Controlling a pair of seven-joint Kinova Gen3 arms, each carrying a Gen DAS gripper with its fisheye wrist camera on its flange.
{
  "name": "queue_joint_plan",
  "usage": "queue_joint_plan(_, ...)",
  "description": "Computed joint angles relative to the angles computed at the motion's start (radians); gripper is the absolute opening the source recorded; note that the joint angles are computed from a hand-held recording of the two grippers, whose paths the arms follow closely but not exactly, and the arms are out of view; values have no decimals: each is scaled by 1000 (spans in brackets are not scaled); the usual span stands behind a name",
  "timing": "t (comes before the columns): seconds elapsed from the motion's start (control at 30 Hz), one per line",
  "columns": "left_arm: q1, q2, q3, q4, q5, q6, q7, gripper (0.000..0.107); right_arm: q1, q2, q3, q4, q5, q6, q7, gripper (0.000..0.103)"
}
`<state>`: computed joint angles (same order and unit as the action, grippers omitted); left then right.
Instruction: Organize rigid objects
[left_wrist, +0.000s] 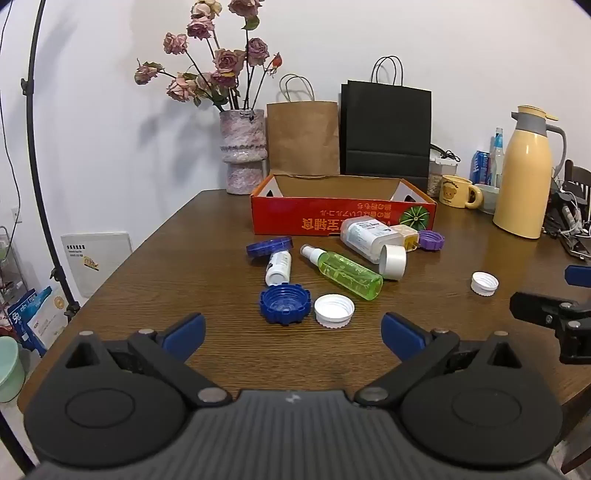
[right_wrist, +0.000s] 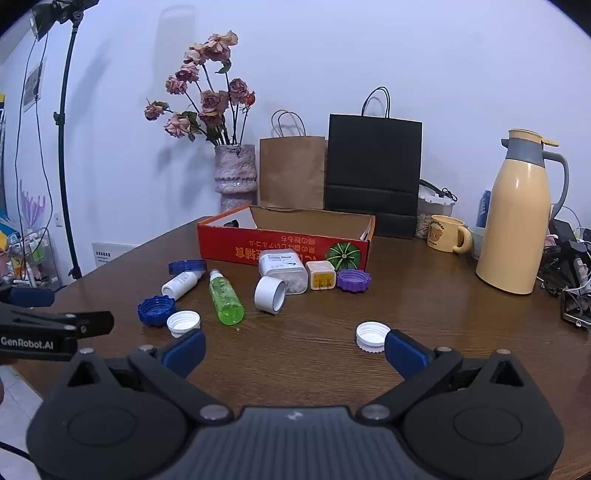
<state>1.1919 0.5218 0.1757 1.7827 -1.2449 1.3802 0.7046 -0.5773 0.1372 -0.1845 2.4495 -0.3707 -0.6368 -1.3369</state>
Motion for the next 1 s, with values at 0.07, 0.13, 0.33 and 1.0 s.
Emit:
queue_joint_plan(0.07,2,-4,1,9,-8,-6,7,103,2,0,-1,1,5,-1,-8,103)
queue_joint_plan(0.13,5,-8,4,20,-17,-10,16,103,3,0,-1,3,6,-3,-9,103)
queue_joint_plan(0.33,11,-21,17,41,-20,-5,22,103,3,-2,-2,5,8,-4,-13,103)
queue_joint_plan(1.0,3,4,0,-4,5,7,-13,103,7,-1,-1,10,17,-10,-22,103)
